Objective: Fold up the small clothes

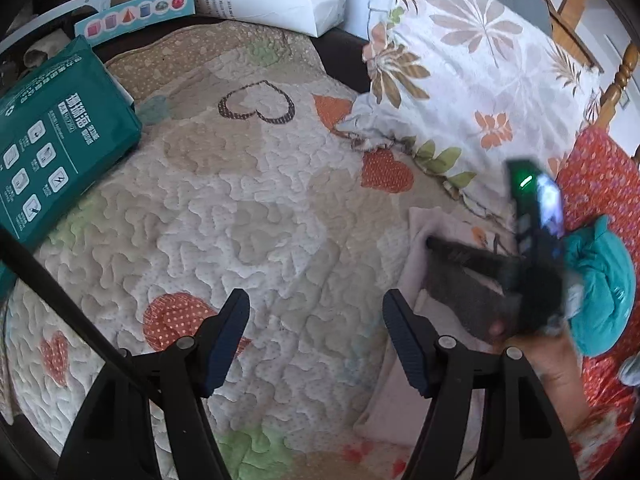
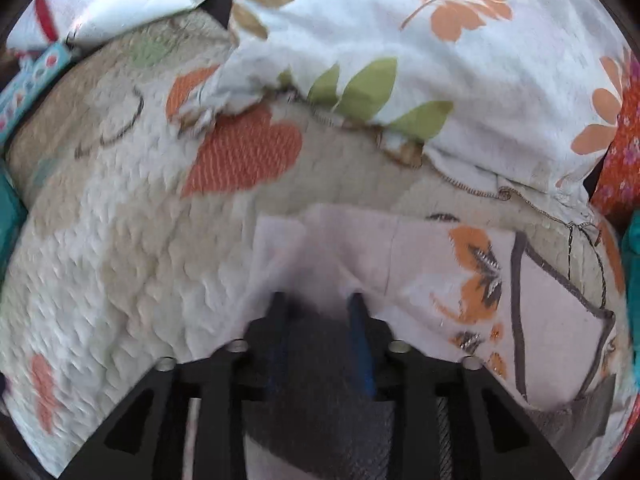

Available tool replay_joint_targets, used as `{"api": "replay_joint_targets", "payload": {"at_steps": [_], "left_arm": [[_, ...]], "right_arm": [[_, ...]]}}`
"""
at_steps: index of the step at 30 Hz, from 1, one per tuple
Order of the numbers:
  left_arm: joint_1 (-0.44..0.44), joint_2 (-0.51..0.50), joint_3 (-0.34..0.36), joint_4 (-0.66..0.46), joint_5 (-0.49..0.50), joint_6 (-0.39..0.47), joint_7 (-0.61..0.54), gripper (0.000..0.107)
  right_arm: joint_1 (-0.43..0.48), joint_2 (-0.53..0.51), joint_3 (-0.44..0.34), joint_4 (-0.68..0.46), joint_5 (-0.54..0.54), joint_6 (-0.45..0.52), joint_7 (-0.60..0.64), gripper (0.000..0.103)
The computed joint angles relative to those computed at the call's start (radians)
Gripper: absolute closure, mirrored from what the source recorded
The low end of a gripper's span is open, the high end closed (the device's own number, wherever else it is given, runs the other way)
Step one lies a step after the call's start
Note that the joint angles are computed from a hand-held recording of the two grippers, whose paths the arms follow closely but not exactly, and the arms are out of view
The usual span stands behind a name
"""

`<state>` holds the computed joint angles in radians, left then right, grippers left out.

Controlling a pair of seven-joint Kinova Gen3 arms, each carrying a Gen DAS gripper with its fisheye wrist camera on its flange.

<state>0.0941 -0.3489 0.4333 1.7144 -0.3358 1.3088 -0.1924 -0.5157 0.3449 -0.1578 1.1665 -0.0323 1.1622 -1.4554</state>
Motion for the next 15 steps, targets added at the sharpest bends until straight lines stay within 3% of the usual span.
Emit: {"api": "replay_joint_targets", "payload": {"at_steps": [4, 7, 12, 15], "left_arm": [[0.025, 0.032, -0.008, 0.001, 0.015, -0.024, -0.039, 0.040], [0.057, 0.053, -0.020, 0.015, 0.032, -0.056, -0.064, 0.039], [0.107, 0.071, -0.079, 0.092, 0.110, -0.177, -0.111, 0.036], [0.118, 0.090, -0.096, 0.138, 0.139, -0.240, -0.110, 0.035]], "right_arm": [[0.181, -0.055, -0.066, 0.007, -0.163, 0.036, 0.096, 0.051], [0.318, -0.143, -0.035, 0.078, -0.285, 0.099, 0.190, 0.050], [0.550, -0.253, 0.167, 0.202, -0.442, 0.191, 0.384, 0.042], [0.689, -0.242, 0.296, 0.225, -0.507, 0.246, 0.497, 0.036]]}}
